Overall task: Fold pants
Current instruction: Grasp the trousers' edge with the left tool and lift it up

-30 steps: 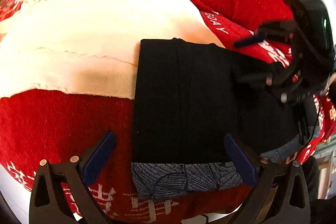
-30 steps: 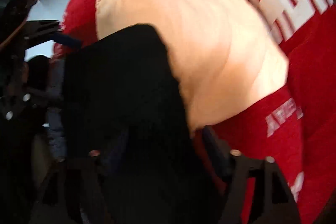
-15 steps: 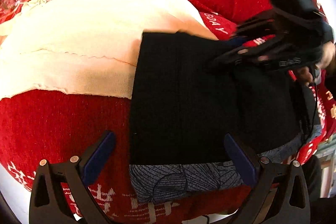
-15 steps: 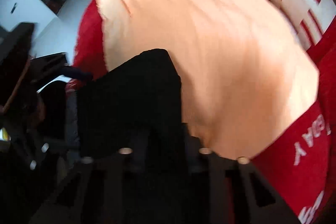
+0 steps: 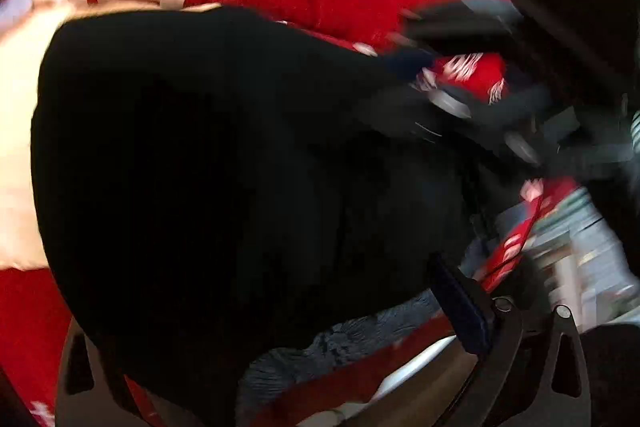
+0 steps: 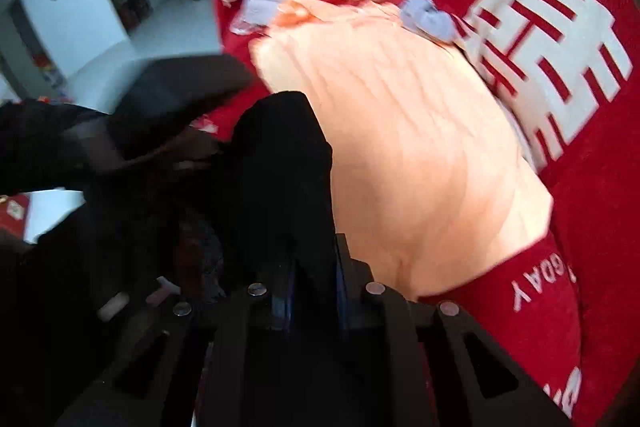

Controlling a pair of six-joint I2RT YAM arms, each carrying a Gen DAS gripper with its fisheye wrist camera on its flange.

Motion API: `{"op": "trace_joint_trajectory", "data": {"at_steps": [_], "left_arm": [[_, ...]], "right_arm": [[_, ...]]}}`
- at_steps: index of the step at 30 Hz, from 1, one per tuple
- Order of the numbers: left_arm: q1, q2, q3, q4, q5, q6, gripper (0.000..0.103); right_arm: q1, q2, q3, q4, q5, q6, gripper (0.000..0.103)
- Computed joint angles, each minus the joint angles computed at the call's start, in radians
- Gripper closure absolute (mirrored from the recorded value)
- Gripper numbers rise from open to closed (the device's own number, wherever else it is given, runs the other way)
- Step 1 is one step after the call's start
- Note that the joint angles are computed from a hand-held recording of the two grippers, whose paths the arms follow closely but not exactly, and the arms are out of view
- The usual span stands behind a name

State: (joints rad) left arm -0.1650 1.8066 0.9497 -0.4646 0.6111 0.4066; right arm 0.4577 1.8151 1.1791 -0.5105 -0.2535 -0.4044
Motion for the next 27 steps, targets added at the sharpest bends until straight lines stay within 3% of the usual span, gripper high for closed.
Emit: {"op": "trace_joint_trajectory", "data": {"at_steps": [1,3,4,5,7,8,11,15,16,18,20,24,26,27], "left_arm": [[-0.038,-0.032,-0.034,0.046,-0.1,-0.025,0.034],[-0.062,-0.019,-0.028,0.051,-0.216,-0.06,0.066],[-0.037,0.022,0.015,-0.005,-0.188,-0.074,0.069],[-0.013,0.048,0.042,-0.041,-0.159,-0.085,0.07],[0.007,0.054,0.059,-0.066,-0.139,-0.107,0.071],[0.001,0.038,0.051,-0.062,-0.149,-0.12,0.072],[-0.043,-0.009,0.045,-0.057,-0.198,-0.159,0.073],[-0.038,-0.071,0.07,-0.135,-0.177,-0.176,0.077],[-0.036,-0.089,0.082,-0.162,-0.167,-0.184,0.077],[-0.031,-0.133,0.085,-0.195,-0.156,-0.189,0.078],[-0.042,-0.169,0.099,-0.233,-0.166,-0.188,0.078],[-0.117,-0.231,0.116,-0.269,-0.248,-0.219,0.078],[-0.143,-0.247,0.129,-0.282,-0.265,-0.239,0.078],[-0.156,-0.249,0.141,-0.293,-0.27,-0.255,0.078]], "right_arm": [[-0.014,0.013,0.003,0.004,0.0,0.023,0.081],[-0.02,0.014,-0.003,0.011,0.065,0.094,0.072],[-0.029,-0.002,-0.017,0.009,0.096,0.137,0.067],[-0.04,-0.031,-0.045,0.017,0.126,0.172,0.061],[-0.055,-0.129,-0.149,0.062,0.255,0.238,0.031],[-0.064,-0.17,-0.195,0.075,0.317,0.263,0.026],[-0.142,-0.29,-0.33,0.078,0.417,0.377,0.025],[-0.194,-0.318,-0.469,0.122,0.519,0.535,0.025],[-0.187,-0.315,-0.506,0.138,0.501,0.562,0.025],[-0.119,-0.332,-0.574,0.173,0.528,0.555,0.025],[-0.004,-0.361,-0.607,0.157,0.624,0.575,0.025],[0.109,-0.512,-0.679,0.112,0.703,0.7,0.025],[0.164,-0.423,-0.682,0.124,0.701,0.695,0.024],[0.203,-0.404,-0.698,0.148,0.754,0.702,0.025]]}}
